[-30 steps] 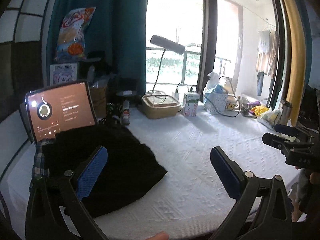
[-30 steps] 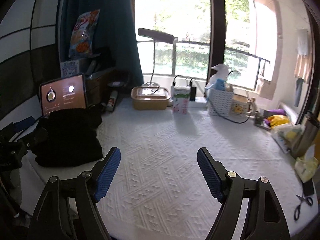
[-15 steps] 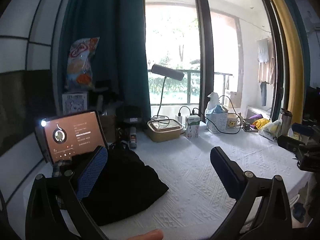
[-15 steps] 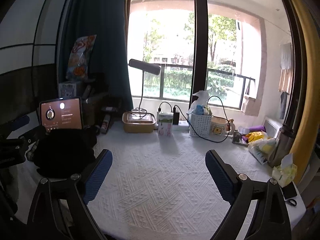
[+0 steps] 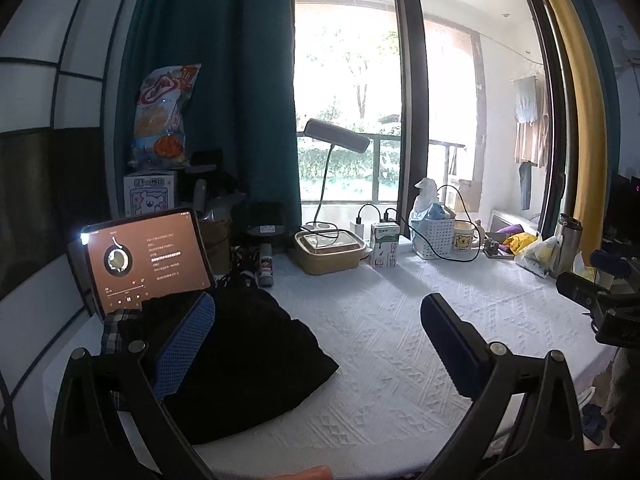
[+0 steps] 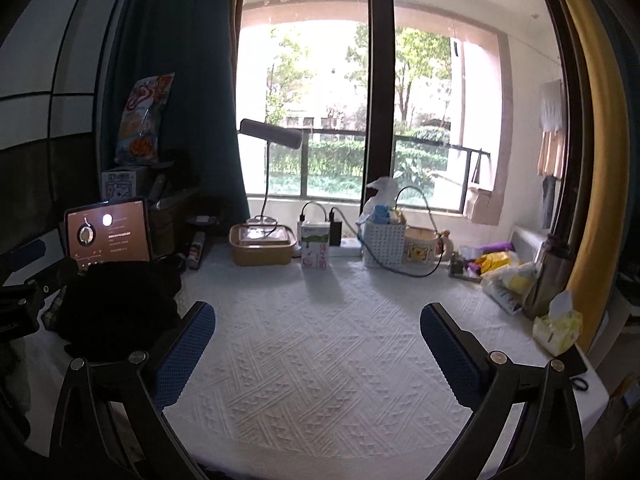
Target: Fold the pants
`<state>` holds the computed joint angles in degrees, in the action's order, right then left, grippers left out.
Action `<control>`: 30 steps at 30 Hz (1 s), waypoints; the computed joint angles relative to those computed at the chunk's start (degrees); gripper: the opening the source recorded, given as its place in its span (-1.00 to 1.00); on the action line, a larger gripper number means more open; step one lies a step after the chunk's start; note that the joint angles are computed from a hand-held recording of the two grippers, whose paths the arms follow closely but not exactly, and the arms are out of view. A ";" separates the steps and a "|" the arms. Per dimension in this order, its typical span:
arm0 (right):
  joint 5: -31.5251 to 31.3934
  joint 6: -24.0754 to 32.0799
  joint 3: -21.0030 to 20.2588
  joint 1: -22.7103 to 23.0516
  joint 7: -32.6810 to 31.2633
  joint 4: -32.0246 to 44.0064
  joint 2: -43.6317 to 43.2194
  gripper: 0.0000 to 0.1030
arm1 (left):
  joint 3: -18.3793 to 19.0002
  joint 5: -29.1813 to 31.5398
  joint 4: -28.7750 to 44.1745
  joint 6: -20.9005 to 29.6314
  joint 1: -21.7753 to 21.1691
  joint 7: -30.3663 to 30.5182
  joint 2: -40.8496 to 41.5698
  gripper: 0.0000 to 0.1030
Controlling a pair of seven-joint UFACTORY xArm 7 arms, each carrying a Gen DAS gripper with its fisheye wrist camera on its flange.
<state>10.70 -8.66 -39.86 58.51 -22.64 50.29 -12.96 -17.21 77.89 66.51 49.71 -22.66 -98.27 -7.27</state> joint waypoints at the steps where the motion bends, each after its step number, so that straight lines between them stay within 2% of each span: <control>1: -0.07 0.06 0.11 0.00 -0.02 -0.04 -0.02 1.00 | 0.02 0.01 -0.17 0.03 0.02 -0.23 -0.10 0.98; 30: 3.28 0.87 2.58 -2.17 -2.58 -0.45 -0.12 1.00 | -0.09 0.10 0.85 0.22 -1.02 1.19 0.74 0.98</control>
<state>13.98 -7.79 -37.28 56.34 -25.22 49.84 -13.08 -17.29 77.99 67.36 49.94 -23.68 -97.08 -6.54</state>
